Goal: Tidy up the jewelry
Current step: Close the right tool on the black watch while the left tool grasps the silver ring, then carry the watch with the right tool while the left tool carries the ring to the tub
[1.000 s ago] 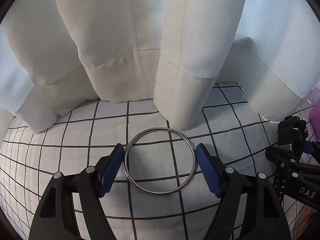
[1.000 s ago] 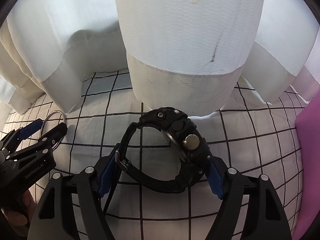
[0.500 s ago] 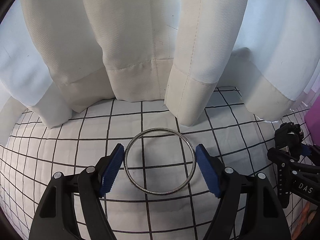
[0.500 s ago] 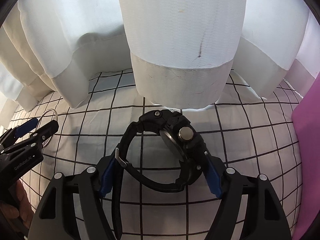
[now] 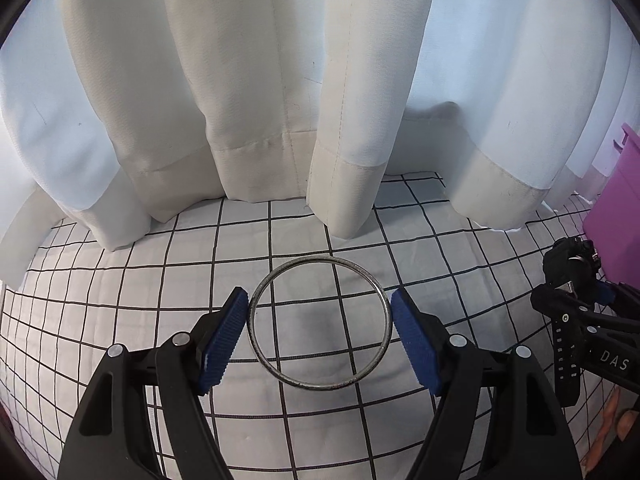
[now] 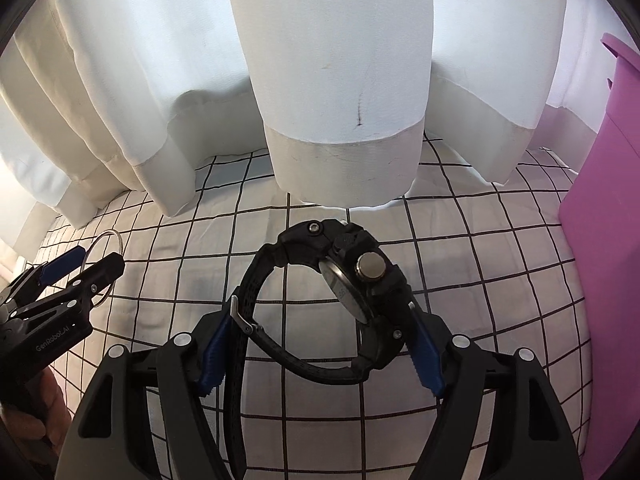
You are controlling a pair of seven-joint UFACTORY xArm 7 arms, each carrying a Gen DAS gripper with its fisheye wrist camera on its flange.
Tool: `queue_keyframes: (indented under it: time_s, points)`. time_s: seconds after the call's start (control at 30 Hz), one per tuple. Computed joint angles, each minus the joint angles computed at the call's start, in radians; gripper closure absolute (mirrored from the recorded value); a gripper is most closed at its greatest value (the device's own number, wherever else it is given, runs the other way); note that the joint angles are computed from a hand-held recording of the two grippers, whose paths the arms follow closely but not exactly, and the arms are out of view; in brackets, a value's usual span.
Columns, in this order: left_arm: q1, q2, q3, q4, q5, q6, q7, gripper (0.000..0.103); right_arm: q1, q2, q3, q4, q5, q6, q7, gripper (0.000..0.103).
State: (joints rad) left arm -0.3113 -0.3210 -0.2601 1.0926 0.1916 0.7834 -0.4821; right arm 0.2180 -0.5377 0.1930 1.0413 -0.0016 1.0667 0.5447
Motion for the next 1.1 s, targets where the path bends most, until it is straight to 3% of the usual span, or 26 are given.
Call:
queue_keyframes:
  time_s: [0.53, 1.1]
  points:
    - [-0.042, -0.030, -0.050, 0.098, -0.001, 0.082, 0.015, 0.032, -0.029, -0.063, 0.002, 0.053, -0.034, 0.067, 0.007, 0.032]
    - [-0.109, 0.041, -0.121, 0.297, 0.054, 0.144, -0.010, 0.032, -0.095, -0.215, -0.018, 0.127, -0.045, 0.231, -0.035, 0.032]
